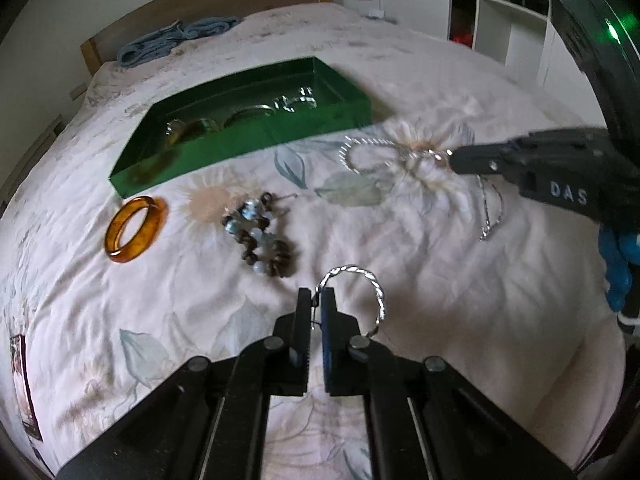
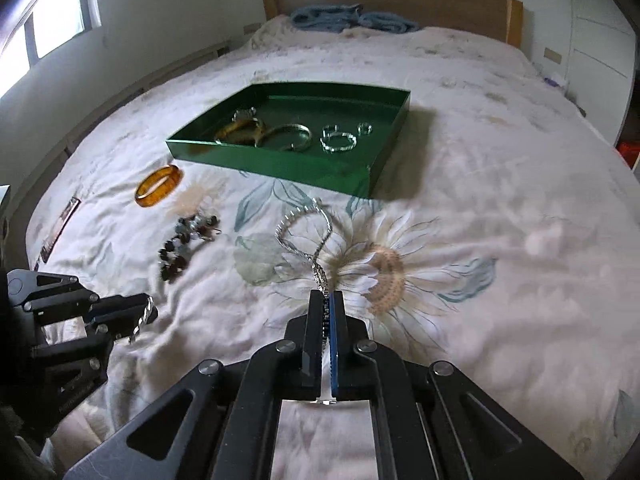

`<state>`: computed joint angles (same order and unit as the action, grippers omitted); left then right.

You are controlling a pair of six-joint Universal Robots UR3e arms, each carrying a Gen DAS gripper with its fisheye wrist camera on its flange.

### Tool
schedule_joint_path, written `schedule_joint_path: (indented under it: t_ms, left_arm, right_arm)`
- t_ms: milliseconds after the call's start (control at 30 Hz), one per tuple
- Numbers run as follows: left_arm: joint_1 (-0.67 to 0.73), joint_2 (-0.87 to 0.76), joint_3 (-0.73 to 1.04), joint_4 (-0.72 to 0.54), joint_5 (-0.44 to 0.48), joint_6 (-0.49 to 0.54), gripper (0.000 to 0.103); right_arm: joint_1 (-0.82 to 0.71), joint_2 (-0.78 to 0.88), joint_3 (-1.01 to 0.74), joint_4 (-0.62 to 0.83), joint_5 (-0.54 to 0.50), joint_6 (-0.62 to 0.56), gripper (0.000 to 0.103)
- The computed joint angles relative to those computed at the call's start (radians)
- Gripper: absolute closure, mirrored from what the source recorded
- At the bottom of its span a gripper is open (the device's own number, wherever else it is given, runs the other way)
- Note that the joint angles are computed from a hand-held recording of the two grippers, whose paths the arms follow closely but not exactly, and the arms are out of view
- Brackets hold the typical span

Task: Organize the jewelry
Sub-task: 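Grasp the twisted silver bracelet with the left tool while the right tool grasps the silver chain necklace, then carry the twisted bracelet and chain necklace into the green tray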

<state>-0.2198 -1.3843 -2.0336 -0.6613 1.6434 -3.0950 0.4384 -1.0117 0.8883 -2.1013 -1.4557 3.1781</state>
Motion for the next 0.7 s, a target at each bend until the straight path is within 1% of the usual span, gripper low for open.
schedule_joint_path:
  t_ms: [367, 533, 700]
  left_arm:
    - [0.14, 0.27, -0.056, -0.132, -0.107, 0.034, 0.099]
    - [0.215, 0.359, -0.064, -0.188, -0.153, 0.061, 0.099]
    - [0.289, 0.388, -0.053, -0.215, -0.208, 0.088, 0.099]
  right_arm:
    - [0.046, -0.122, 0.082, -0.035, -0.05, 0.022, 0.101]
    - [0.07, -0.124, 0.031, -0.018, -0.077, 0.019, 0.101]
    - [0.09, -0.081, -0.1, 0.035, -0.1, 0.007, 0.101]
